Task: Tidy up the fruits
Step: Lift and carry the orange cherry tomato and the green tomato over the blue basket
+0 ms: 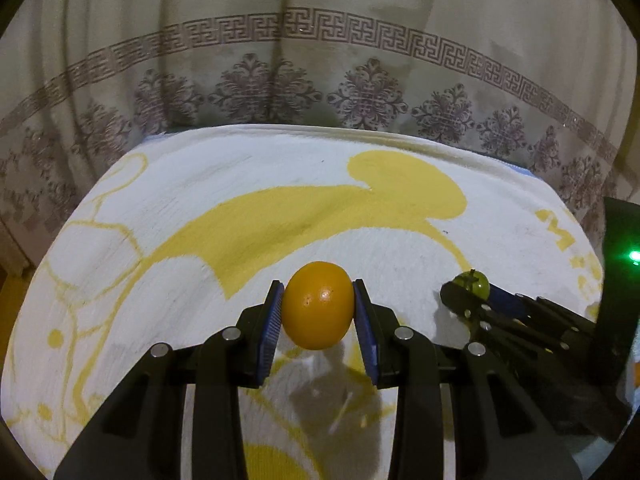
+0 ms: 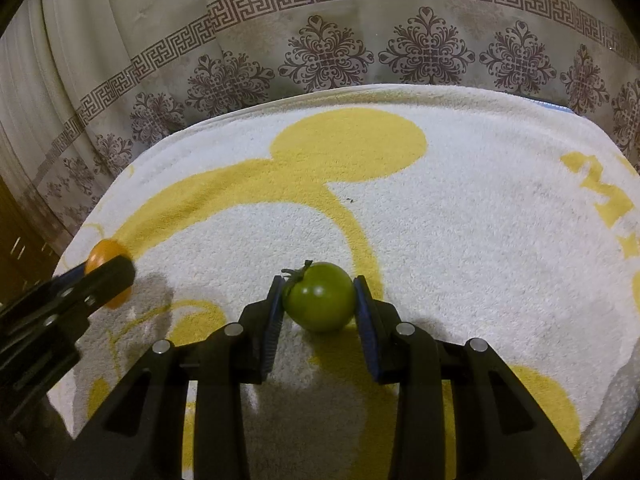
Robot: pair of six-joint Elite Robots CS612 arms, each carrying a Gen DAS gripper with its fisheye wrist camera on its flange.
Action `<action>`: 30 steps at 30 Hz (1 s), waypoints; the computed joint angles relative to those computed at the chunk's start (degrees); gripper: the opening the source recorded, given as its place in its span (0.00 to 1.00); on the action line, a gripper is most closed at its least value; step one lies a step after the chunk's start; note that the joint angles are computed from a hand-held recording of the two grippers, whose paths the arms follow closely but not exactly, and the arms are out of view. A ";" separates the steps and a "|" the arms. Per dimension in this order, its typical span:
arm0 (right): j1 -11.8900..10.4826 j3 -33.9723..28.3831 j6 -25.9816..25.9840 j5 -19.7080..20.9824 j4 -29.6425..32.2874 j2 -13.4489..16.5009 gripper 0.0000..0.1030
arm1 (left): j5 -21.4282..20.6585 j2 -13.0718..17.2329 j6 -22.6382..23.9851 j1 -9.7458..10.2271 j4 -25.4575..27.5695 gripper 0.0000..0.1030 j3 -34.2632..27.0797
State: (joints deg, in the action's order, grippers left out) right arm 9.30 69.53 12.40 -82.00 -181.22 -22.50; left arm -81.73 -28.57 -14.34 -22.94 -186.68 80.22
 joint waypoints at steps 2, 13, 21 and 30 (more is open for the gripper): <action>0.02 0.35 0.58 -0.48 -0.32 -0.19 0.34 | 1.38 -0.71 -1.00 -0.20 -1.23 0.34 1.44; 0.21 8.51 2.07 -2.22 -7.34 -4.92 0.34 | 2.46 -2.91 -0.73 -1.31 -6.20 0.34 5.67; 0.77 14.56 1.35 -3.95 -14.97 -8.46 0.34 | 3.08 -3.71 -0.03 -2.04 -8.92 0.34 7.48; 0.62 20.13 1.57 -5.08 -22.36 -11.37 0.34 | 3.08 -4.85 0.84 -2.59 -12.71 0.34 9.65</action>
